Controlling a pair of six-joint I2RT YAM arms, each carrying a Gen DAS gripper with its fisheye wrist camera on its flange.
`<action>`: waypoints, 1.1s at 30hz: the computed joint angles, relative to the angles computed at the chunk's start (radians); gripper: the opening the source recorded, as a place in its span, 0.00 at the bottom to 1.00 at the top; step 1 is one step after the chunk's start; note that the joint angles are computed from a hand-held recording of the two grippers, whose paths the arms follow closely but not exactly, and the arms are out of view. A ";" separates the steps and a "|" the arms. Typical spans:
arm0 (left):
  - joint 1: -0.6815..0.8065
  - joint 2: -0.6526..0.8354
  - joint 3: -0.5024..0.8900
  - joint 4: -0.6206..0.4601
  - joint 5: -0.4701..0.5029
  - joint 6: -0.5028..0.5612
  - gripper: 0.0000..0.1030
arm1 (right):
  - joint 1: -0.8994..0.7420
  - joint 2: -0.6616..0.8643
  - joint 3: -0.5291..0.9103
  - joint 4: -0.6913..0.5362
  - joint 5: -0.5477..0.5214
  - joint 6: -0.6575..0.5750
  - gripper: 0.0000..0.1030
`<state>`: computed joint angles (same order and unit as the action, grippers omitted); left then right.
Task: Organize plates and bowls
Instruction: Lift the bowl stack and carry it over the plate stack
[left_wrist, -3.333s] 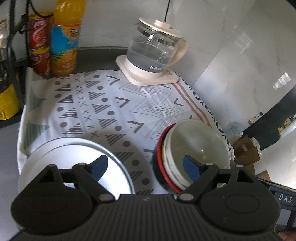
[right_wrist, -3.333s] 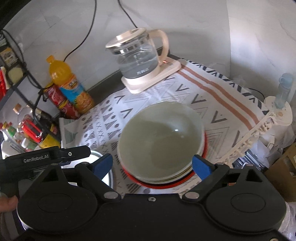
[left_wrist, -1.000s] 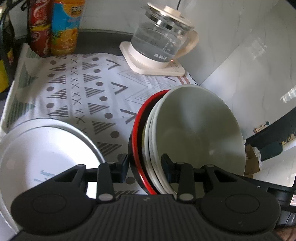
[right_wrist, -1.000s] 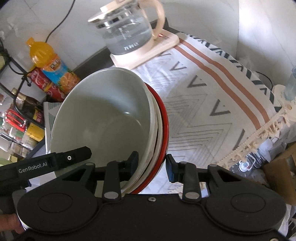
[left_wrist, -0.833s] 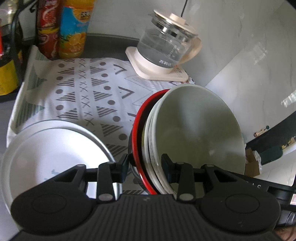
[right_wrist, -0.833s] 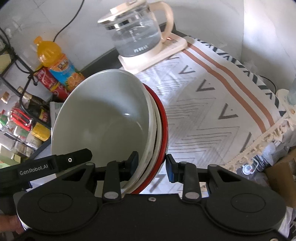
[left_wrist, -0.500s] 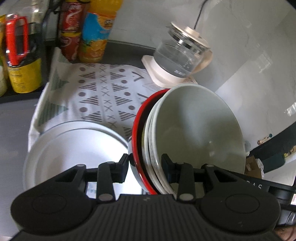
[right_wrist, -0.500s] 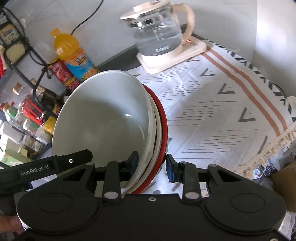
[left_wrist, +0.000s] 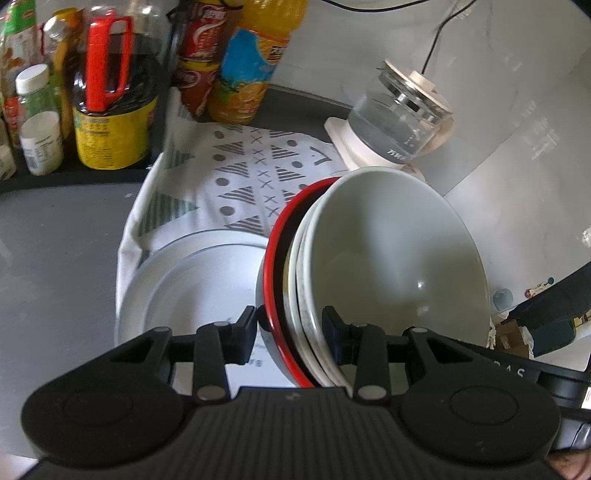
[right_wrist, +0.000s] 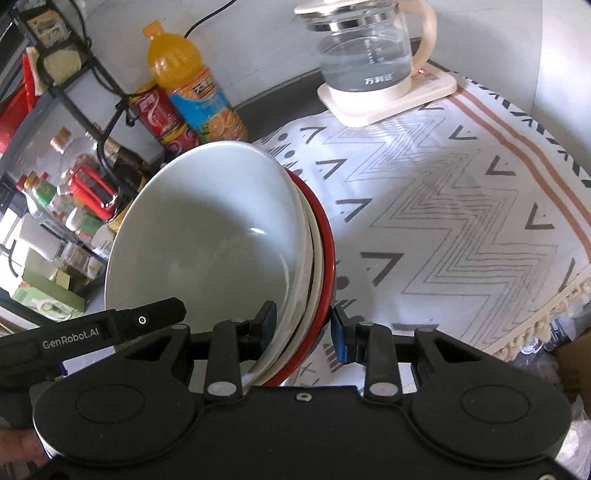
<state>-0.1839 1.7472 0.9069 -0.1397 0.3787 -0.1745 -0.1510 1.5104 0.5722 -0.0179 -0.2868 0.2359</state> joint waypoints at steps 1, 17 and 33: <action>0.011 0.000 -0.002 -0.003 0.004 0.008 0.35 | 0.015 0.000 -0.003 0.003 0.007 0.011 0.30; 0.156 0.021 -0.007 -0.063 0.056 0.149 0.35 | 0.209 0.048 -0.025 0.069 0.094 0.175 0.30; 0.187 0.081 0.036 -0.102 0.081 0.218 0.35 | 0.267 0.092 -0.034 0.108 0.143 0.263 0.30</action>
